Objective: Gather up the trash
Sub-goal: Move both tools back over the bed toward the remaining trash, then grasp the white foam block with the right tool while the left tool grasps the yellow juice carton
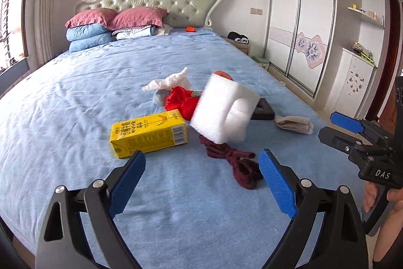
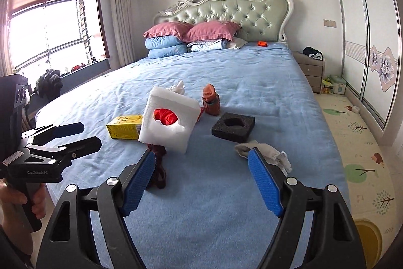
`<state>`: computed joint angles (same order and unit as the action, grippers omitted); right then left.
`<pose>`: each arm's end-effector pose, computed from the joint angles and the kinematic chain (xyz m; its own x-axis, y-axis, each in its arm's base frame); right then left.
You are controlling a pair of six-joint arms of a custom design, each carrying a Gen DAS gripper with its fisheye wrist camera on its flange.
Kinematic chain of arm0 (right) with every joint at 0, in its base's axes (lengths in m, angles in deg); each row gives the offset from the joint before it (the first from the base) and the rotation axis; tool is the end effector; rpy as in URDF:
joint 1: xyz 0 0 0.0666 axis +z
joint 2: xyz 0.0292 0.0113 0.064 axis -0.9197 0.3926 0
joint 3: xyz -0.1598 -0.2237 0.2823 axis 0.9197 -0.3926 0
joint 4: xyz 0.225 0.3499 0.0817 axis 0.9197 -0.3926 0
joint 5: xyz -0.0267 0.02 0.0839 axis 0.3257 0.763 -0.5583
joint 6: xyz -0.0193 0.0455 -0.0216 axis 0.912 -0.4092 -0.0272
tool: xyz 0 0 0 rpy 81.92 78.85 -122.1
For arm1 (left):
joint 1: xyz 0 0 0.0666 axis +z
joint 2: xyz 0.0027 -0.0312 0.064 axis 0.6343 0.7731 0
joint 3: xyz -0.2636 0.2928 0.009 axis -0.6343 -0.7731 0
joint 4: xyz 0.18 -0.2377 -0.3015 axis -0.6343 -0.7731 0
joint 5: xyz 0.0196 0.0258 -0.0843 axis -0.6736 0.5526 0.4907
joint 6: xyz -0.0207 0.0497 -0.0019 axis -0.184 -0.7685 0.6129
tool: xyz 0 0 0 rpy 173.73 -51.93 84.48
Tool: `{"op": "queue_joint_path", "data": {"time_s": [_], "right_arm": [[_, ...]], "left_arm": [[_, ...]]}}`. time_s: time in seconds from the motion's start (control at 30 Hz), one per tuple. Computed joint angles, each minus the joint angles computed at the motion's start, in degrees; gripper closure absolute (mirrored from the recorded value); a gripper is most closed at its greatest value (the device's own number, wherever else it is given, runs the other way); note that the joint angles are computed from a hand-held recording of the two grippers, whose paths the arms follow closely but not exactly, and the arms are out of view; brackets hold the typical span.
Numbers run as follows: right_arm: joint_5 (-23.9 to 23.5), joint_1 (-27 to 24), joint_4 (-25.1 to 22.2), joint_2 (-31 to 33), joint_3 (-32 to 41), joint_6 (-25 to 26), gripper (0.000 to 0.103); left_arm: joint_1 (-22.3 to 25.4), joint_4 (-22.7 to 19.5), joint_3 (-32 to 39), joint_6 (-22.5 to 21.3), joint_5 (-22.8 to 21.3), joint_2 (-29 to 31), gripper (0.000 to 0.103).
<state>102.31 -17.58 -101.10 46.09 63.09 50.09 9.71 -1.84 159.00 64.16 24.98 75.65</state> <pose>0.3350 0.3754 0.6666 -0.4668 -0.1081 -0.8777 -0.4783 0.8656 0.1478 0.3116 -0.1637 0.6972 -0.5766 0.0049 -0.8170 0.0555 0.9979 -0.0332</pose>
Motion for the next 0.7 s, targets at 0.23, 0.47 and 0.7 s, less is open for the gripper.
{"op": "queue_joint_path", "data": {"time_s": [0.23, 0.47, 0.7], "right_arm": [[-0.04, -0.61, -5.28, 9.04, 10.84, 2.16, 0.036], [2.08, -0.20, -11.90, 18.24, 23.55, 5.96, 0.040], [7.11, 0.55, -21.54, 30.30, 42.87, 11.78, 0.040]], "left_arm": [[6.82, -0.39, -1.20, -1.42, 4.69, -0.13, 0.012], [11.81, -0.24, -0.76, -4.45, 9.14, 1.01, 0.012], [16.35, -1.74, 1.07, -7.68, 14.98, 3.60, 0.012]]}}
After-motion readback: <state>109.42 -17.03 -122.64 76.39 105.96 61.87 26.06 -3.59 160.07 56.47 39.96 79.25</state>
